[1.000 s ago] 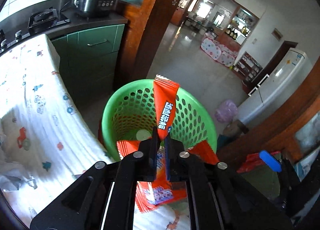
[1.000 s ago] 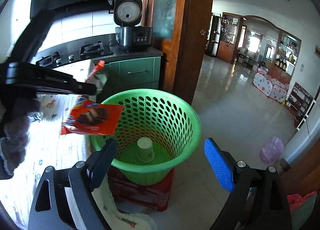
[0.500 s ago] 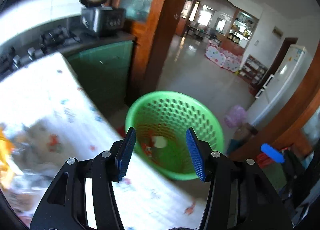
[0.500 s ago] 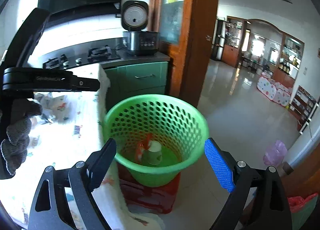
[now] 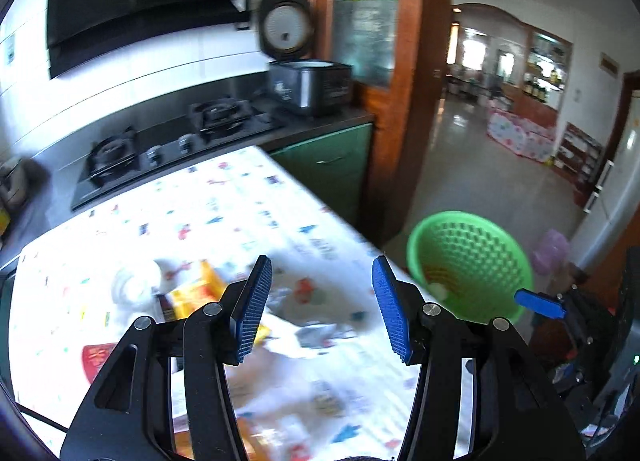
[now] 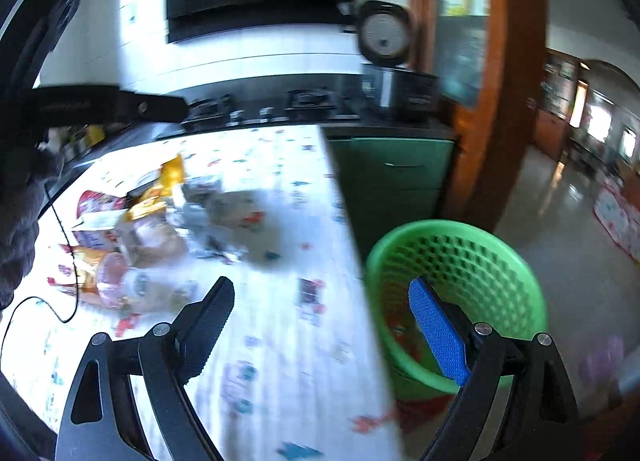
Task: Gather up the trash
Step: 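Grasp crumpled plastic with the right tool while the left grasps a yellow snack bag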
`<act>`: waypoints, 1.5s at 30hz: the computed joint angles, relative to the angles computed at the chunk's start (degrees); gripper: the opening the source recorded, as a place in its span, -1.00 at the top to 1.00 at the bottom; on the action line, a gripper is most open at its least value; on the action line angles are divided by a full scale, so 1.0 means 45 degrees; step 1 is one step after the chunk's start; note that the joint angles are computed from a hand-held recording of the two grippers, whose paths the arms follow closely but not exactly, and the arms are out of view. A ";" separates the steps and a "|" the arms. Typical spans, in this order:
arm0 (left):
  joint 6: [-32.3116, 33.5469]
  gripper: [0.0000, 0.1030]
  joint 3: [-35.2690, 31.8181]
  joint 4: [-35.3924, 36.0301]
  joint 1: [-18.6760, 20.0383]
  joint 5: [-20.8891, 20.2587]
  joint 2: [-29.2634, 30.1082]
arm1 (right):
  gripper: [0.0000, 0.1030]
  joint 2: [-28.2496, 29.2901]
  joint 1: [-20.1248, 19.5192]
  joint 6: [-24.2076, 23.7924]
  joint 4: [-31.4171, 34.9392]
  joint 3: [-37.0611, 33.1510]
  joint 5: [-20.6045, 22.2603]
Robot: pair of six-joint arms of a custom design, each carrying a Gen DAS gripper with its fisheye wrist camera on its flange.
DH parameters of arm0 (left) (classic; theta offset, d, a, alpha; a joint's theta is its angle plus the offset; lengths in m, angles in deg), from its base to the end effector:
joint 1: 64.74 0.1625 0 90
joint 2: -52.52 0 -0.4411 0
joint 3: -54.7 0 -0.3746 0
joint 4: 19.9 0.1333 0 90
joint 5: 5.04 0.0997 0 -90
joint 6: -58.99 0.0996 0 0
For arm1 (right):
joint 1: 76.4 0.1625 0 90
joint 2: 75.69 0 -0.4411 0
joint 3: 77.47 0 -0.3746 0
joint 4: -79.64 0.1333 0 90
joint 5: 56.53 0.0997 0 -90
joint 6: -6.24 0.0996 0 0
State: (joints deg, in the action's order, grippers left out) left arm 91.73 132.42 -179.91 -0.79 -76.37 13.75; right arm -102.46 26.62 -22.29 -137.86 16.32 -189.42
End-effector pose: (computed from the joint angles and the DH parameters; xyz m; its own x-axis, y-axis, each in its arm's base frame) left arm -0.1894 -0.7637 0.1738 -0.5735 0.6414 -0.5097 0.8160 0.5026 -0.2857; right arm 0.2109 -0.6212 0.0671 -0.6913 0.1326 0.7102 -0.5022 0.6185 -0.6043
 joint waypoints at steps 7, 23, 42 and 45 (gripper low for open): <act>-0.0353 -0.02 -0.1289 0.0987 0.0478 0.1070 0.0354 | -0.65 0.0803 -0.0032 -0.0179 0.1828 -0.1651 0.0934; -0.1968 0.00 -0.4112 0.3685 0.1208 0.1157 0.1738 | -0.05 0.2888 -0.0553 -0.0628 0.5454 -0.6104 0.1729; -0.3150 0.33 -0.6277 0.4846 0.1085 0.3414 0.3657 | 0.43 0.1070 -0.0395 -0.0622 0.2782 -0.2398 0.1529; -0.3446 0.70 -0.6119 0.4984 0.1164 0.2903 0.3444 | 0.43 0.0874 -0.0400 -0.0725 0.2271 -0.1961 0.1340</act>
State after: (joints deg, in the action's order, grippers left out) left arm 76.22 104.88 -157.48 4.45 -63.30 29.25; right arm -98.53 24.83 -25.55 -127.65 7.50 -183.39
